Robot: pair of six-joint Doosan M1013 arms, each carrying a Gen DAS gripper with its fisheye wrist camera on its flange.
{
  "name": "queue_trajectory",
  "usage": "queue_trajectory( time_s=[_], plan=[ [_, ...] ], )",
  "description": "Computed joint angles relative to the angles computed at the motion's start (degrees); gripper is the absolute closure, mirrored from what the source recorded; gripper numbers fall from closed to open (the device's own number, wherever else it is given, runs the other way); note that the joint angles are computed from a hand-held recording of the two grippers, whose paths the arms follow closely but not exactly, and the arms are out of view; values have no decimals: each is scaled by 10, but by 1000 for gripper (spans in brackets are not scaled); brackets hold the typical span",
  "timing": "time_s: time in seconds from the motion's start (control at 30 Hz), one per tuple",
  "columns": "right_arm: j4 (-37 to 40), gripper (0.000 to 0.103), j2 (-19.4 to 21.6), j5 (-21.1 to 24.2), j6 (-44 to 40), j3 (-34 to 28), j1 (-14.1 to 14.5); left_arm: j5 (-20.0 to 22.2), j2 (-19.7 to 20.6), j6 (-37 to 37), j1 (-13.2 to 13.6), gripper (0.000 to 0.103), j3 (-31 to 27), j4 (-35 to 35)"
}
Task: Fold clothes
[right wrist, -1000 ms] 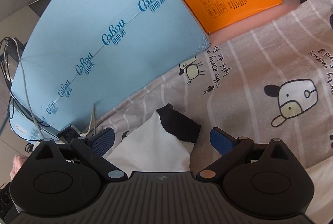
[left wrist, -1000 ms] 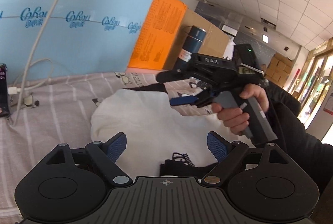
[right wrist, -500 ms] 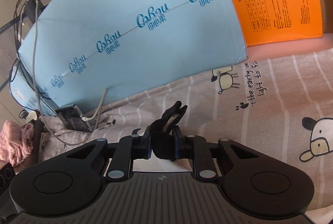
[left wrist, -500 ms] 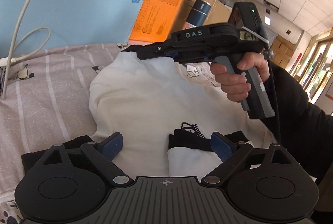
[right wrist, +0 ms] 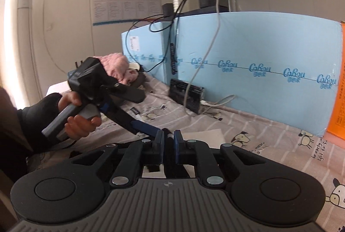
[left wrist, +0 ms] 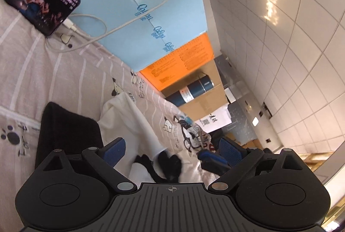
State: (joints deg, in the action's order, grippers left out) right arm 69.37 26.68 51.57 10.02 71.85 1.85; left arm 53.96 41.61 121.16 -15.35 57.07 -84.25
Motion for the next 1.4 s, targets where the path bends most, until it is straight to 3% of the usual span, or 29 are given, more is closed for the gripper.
queue_trajectory(
  time_s=[0.1, 0.17, 0.2, 0.27, 0.37, 0.5, 0.6, 0.77, 0.93, 0.97, 1.07, 1.13, 1.17, 1.2, 1.27, 1.3, 1.33, 1.4],
  plan=[
    [-49, 95, -9, 23, 11, 10, 3, -6, -3, -26, -6, 7, 1, 40],
    [-76, 93, -16, 7, 36, 23, 6, -24, -7, -24, -11, 7, -2, 73],
    [-85, 89, -20, -6, 50, 30, 7, -36, -9, -15, -14, 7, -5, 90],
    [-95, 47, -31, -63, 76, 48, 13, -59, -13, -15, -21, 8, -9, 136],
    [-116, 34, -39, -137, 102, 62, 23, -64, -9, -24, -27, 12, -21, 172],
    [-225, 33, -26, -190, 286, 41, 35, -79, -12, 6, -33, 16, -15, 192],
    [-252, 36, -13, -176, 376, 24, 35, -99, -20, 45, -38, 17, -7, 223],
    [-324, 88, -10, -181, 451, 22, 43, -149, -38, 113, -55, 16, 8, 316],
    [-285, 95, -25, -244, 442, 47, 42, -141, -39, 146, -71, 14, -3, 405],
    [-258, 95, -27, -249, 424, 50, 39, -131, -36, 143, -72, 14, -10, 410],
    [-206, 95, -32, -255, 400, 58, 34, -36, -3, 103, -56, 14, -63, 324],
    [-179, 95, -35, -256, 392, 61, 31, 52, 38, 7, -40, 15, -120, 247],
    [-168, 95, -36, -256, 395, 63, 29, 73, 53, -45, -34, 16, -136, 212],
    [-157, 95, -36, -254, 402, 65, 28, 72, 57, -67, -32, 18, -138, 195],
    [-142, 95, -37, -247, 416, 67, 25, 56, 53, -67, -32, 46, -126, 179],
    [-133, 95, -38, -246, 419, 70, 24, 44, 47, -57, -34, 77, -117, 188],
    [-125, 96, -41, -251, 421, 75, 24, 32, 41, -48, -36, 96, -107, 197],
    [-80, 96, -52, -263, 397, 94, 25, 15, 19, -2, -38, 96, -69, 174]
  ],
)
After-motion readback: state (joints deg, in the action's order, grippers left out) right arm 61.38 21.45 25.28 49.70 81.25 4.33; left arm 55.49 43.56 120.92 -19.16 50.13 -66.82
